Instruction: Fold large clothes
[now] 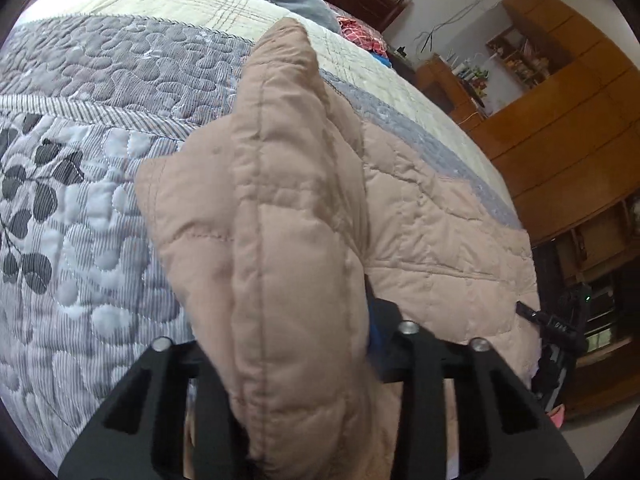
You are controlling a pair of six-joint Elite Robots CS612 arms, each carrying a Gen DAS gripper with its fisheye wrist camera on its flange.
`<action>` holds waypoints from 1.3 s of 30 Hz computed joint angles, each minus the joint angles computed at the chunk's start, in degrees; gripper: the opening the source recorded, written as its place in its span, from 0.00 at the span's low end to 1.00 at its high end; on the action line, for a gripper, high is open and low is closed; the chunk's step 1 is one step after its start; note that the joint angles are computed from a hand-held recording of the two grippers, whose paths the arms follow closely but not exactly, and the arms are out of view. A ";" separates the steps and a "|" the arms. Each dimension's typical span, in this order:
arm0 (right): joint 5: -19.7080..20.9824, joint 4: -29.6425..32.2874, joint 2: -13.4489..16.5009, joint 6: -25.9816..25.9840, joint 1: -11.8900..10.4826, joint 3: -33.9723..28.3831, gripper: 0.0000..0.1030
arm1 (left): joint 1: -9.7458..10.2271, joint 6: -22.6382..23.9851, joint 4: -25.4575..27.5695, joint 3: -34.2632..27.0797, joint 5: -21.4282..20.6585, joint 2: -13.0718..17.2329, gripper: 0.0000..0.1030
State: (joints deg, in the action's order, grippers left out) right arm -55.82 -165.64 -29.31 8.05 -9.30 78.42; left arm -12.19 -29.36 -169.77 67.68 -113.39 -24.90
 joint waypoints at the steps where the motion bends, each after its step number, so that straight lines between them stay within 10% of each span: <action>1: -0.13 -1.21 -0.54 -0.27 0.06 0.79 0.17 | 0.12 -1.11 -1.49 0.53 -0.47 -0.22 0.23; 22: 3.00 -17.27 -18.03 -10.78 -0.45 25.99 0.14 | -2.11 1.64 -29.82 32.29 4.06 -18.29 0.13; 39: 2.52 -16.69 -12.81 -11.67 -0.73 29.55 0.16 | -3.50 1.42 -32.74 39.99 10.29 -14.25 0.22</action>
State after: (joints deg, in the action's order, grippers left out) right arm -53.30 -182.33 -42.11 -3.62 -10.04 107.97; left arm -15.69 -27.94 -202.51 107.67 -103.10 -39.16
